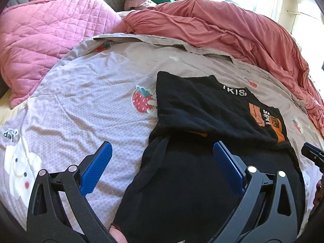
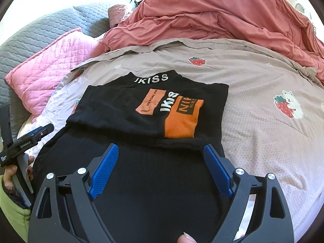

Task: Fold small clothes
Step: 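Move both open grippers to the hem of the black sweatshirt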

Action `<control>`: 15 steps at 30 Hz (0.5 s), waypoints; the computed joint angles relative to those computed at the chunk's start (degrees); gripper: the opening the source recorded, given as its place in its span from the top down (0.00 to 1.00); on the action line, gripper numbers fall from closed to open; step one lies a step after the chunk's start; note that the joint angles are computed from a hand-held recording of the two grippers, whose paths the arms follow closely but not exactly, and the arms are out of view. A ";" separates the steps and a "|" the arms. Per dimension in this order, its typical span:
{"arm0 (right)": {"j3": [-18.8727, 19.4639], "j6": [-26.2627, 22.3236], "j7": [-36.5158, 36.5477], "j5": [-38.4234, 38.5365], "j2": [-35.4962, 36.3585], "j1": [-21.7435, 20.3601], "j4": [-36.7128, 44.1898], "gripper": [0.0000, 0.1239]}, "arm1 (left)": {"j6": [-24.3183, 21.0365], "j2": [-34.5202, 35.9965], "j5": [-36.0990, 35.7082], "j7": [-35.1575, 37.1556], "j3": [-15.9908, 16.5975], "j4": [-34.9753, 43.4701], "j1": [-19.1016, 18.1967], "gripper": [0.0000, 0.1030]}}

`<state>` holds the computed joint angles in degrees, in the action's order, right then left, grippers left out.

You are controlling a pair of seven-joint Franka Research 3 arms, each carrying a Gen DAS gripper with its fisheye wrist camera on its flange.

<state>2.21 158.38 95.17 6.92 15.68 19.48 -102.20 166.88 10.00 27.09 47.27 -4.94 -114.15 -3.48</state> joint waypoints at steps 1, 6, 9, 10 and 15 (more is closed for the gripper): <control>-0.13 0.01 0.18 -0.18 -0.44 0.08 -0.55 0.31 | -0.27 -0.52 -0.09 -0.03 0.00 -0.54 0.03 0.09; -0.44 0.02 0.97 -1.21 -2.29 0.15 -2.73 0.31 | 0.56 -2.88 -0.98 -0.35 -0.25 -3.28 0.65 0.09; -0.45 -0.20 1.37 -1.75 -3.23 -0.02 -3.78 0.31 | 0.09 -3.67 -3.44 1.41 -1.01 -4.19 1.28 0.09; -0.34 -0.36 1.25 -1.73 -3.43 -0.16 -4.00 0.31 | -0.83 -4.00 -4.48 2.16 -1.25 -4.43 1.44 0.09; -0.16 -0.84 1.06 -2.40 -5.36 -0.58 -6.25 0.31 | -5.12 -5.90 -10.67 6.53 -2.19 -6.09 2.16 0.09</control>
<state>2.05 157.54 96.23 4.52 10.32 18.90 -108.45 161.76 4.10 16.43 53.80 -7.13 -120.25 -1.32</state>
